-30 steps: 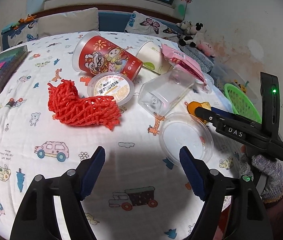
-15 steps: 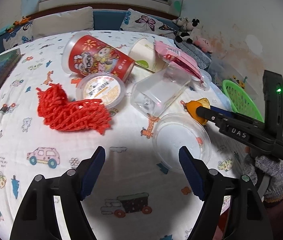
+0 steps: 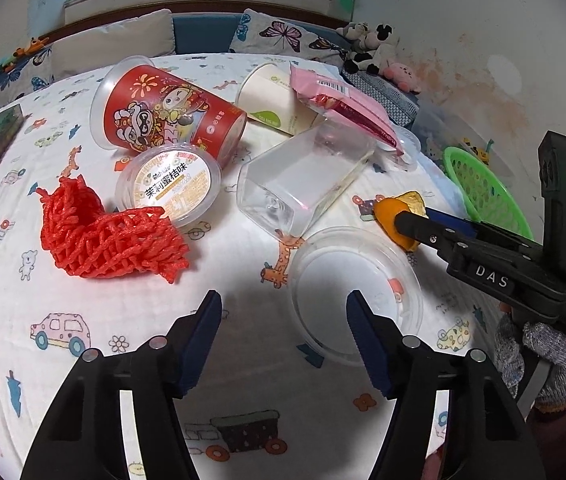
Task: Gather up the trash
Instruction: 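Grasp the bread crust with the right tool, then drop the crust into the basket with the right tool while the left tool grasps a clear plastic lid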
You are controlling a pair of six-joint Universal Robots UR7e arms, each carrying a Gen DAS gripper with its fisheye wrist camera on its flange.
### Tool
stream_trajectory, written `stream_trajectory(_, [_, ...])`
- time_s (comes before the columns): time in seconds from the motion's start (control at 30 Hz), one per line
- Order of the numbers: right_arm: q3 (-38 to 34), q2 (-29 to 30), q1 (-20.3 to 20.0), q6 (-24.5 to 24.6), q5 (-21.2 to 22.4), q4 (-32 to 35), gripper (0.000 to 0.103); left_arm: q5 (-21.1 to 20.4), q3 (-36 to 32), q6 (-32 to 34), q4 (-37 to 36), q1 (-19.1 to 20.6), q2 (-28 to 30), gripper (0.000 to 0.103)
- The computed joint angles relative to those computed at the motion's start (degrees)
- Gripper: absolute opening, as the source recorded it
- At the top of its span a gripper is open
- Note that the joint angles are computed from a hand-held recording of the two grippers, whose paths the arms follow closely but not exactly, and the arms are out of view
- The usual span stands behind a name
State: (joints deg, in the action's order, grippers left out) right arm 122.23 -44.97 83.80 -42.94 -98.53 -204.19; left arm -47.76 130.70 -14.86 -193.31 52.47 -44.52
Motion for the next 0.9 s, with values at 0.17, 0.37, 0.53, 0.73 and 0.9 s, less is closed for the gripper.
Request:
stream_trajectory(0.17, [-0.3, 0.0, 0.3, -1.0, -0.8, 1.0, 0.049, -0.2, -0.7, 0.6, 0.7, 0.3, 0.3, 0.058])
stream_trajectory(0.37, [-0.5, 0.3, 0.1, -1.6, -0.6, 2.0, 0.049, -0.3, -1.5, 1.3, 1.5, 0.6, 0.6, 0.057])
stream_trajectory(0.53, [0.3, -0.4, -0.1, -2.0, 0.1, 1.4, 0.041, -0.5, -2.6, 1.7, 3.1, 1.3, 0.9, 0.051])
stream_trajectory(0.73, [1.9, -2.2, -1.1, -0.5, 1.5, 0.3, 0.034, 0.2, -3.9, 3.4, 3.2, 1.5, 2.1, 0.040])
stream_trajectory(0.9, [4.0, -4.4, -2.4, 0.9, 3.5, -0.6, 0.032, 0.4, -4.4, 4.3, 2.8, 1.6, 2.7, 0.019])
